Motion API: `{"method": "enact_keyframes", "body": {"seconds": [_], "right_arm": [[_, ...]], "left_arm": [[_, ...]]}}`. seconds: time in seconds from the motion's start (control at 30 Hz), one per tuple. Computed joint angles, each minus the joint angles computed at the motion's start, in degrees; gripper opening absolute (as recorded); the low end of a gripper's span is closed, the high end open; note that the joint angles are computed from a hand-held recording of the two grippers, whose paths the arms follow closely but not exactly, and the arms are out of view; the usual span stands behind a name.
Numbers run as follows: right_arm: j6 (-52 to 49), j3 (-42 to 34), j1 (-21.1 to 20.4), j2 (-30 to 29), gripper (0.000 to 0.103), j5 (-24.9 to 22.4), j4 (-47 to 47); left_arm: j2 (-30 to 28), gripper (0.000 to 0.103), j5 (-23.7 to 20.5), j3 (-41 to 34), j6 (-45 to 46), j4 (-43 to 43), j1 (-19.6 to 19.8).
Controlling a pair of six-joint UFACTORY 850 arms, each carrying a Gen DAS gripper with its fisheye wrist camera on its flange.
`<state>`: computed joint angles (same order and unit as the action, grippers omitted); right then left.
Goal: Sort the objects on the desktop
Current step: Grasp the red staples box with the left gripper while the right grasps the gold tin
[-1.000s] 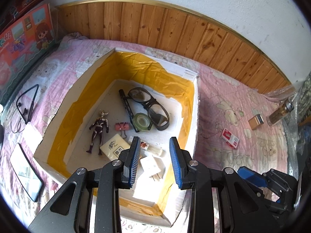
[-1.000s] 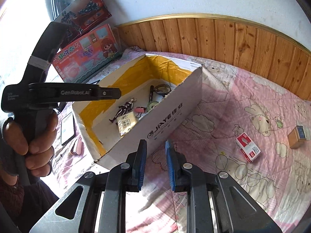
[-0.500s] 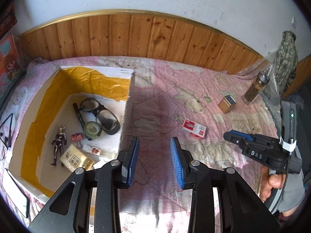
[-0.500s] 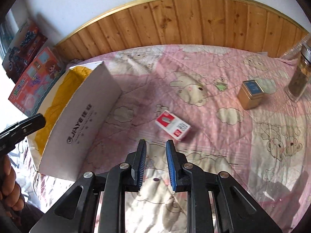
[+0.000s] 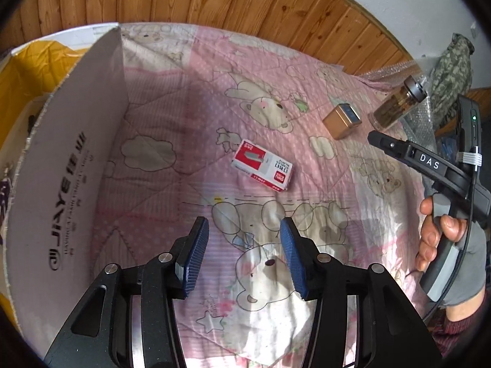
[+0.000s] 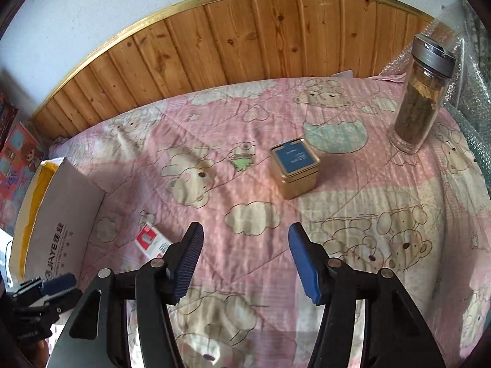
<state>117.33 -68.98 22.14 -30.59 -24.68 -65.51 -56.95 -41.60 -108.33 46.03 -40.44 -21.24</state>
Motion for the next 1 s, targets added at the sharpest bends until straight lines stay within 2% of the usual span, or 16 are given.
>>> {"method": "enact_keyframes", "body": {"seconds": [0.07, 0.17, 0.27, 0.37, 0.43, 0.63, 0.7, 0.83, 0.87, 0.9, 0.93, 0.97, 1.0], "right_arm": [[-2.53, -0.54, -1.33, -0.84, 0.064, 0.19, 1.02], [-7.04, -2.41, -2.40, -2.79, 0.068, -1.95, 2.34], [-10.18, -3.98, -3.33, -4.42, 0.075, -4.03, 1.99], [-13.23, -5.14, -4.54, -5.67, 0.077, -5.17, 1.94], [-14.58, -5.54, -5.49, -6.31, 0.077, -4.68, 2.06], [-19.10, -7.37, -7.39, -8.76, 0.078, -3.18, 2.28], [-18.19, -7.11, -7.92, -8.84, 0.078, -1.93, 0.99], [-16.42, -6.21, -8.42, -8.68, 0.078, 0.19, -1.84], [-15.55, -5.76, -8.60, -8.49, 0.075, 1.11, -2.55], [-14.50, -5.22, -8.93, -8.20, 0.063, 2.97, -3.42], [-14.43, -4.88, -9.28, -8.04, 0.054, 4.97, -3.34], [-15.84, -5.17, -9.23, -8.19, 0.051, 4.88, -1.75], [-15.98, -5.28, -9.03, -8.23, 0.051, 4.46, -1.68]], "left_arm": [[-2.95, 0.053, -2.68, -3.94, -4.16, 0.26, -0.57], [-7.41, 0.055, -6.00, -10.16, -10.09, -0.84, -1.20], [-12.10, 0.059, -7.78, -16.82, -18.23, -0.57, -1.98], [-16.38, 0.060, -9.62, -23.20, -24.95, 1.16, -2.86], [-18.26, 0.060, -9.19, -26.29, -28.77, 3.55, -3.65], [-18.55, 0.067, -3.19, -27.55, -34.49, 12.52, -6.61], [-18.28, 0.072, -1.16, -27.09, -36.27, 16.11, -7.64], [-16.40, 0.073, 4.48, -23.46, -40.80, 27.69, -10.20], [-15.61, 0.071, 6.11, -21.87, -42.10, 30.63, -10.79], [-15.18, 0.071, 7.33, -20.93, -43.13, 32.93, -11.20], [-14.63, 0.070, 8.56, -19.76, -43.90, 34.68, -11.50], [-14.19, 0.066, 9.51, -18.88, -45.23, 37.07, -11.81], [-13.46, 0.051, 10.70, -17.61, -45.85, 38.65, -11.98]]}}
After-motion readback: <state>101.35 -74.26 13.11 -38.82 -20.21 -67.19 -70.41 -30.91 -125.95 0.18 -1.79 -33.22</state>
